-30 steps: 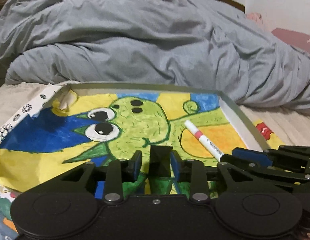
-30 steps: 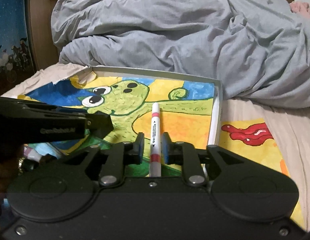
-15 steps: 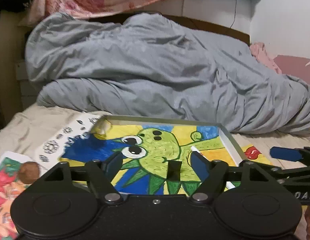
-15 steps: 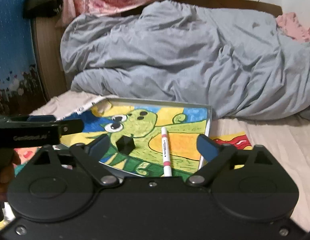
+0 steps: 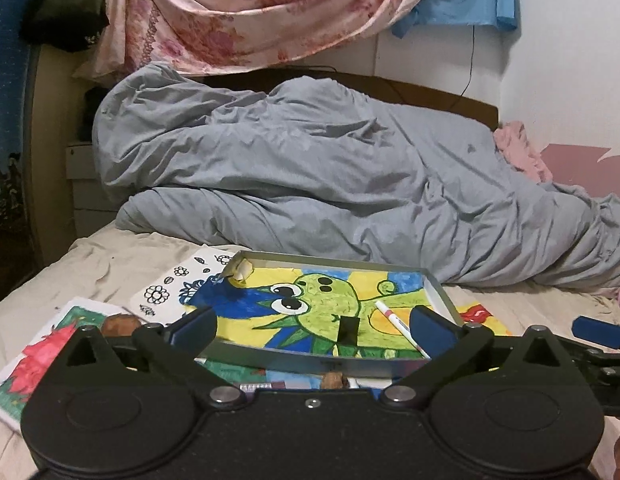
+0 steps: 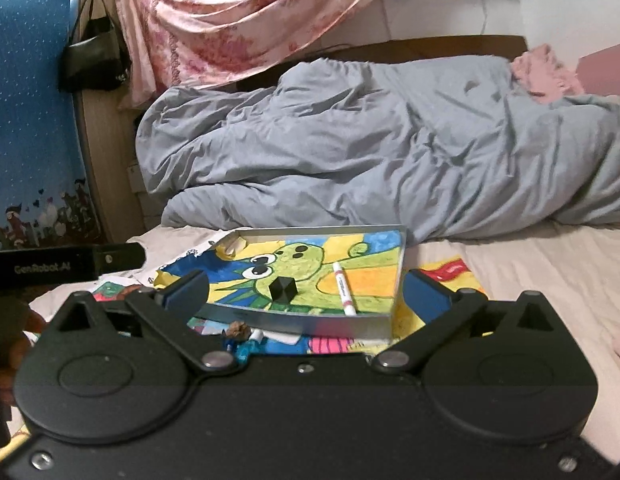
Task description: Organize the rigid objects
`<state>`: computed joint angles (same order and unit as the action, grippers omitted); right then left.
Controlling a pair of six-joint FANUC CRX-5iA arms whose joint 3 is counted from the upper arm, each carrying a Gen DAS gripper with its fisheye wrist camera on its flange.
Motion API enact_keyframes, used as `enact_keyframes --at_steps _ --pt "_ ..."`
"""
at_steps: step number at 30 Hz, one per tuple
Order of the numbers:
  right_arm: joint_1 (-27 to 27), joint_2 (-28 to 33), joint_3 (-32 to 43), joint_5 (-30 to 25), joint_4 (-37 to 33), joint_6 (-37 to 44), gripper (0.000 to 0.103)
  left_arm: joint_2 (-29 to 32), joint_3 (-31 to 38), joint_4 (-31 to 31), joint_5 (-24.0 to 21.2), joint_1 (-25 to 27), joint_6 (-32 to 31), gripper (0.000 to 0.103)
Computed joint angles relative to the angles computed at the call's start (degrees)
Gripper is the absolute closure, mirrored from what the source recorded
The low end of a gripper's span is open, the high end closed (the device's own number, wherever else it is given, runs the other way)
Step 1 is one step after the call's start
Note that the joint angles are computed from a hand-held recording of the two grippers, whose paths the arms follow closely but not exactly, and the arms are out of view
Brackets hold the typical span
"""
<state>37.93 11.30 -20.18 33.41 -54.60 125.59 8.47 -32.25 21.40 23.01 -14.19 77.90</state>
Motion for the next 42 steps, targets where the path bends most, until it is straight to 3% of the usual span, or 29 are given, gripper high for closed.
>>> enact_keyframes --at_steps 6,11,14,21,30,42 --pt "2.7 -4.5 -3.9 2.7 -8.7 4.7 0.0 -4.6 -7.6 4.7 4.9 -2.3 -1.3 0.001" --pt "3.9 -7.2 -5.9 3.0 -17.4 9.8 0.0 -6.6 -13.7 17.6 9.3 -7.7 -9.8 0.001" --pt "4.4 -8.4 -6.6 4.1 -22.2 13.1 0.0 -7.8 -16.1 23.7 9.5 -10.2 -13.8 0.001" --pt "6.3 -10.4 -8.5 6.5 -26.9 15.8 0.0 -10.4 -19.5 29.6 11.2 -14.1 -18.6 0.001" --pt "6.4 -9.0 -6.1 5.5 -32.3 27.2 0.0 -10.1 -20.3 33.5 12.3 -16.7 -24.7 0.001" --pt "5.0 -8.4 -5.3 4.4 -33.8 27.1 0.0 -9.7 -20.7 33.1 12.9 -16.4 -23.3 0.001"
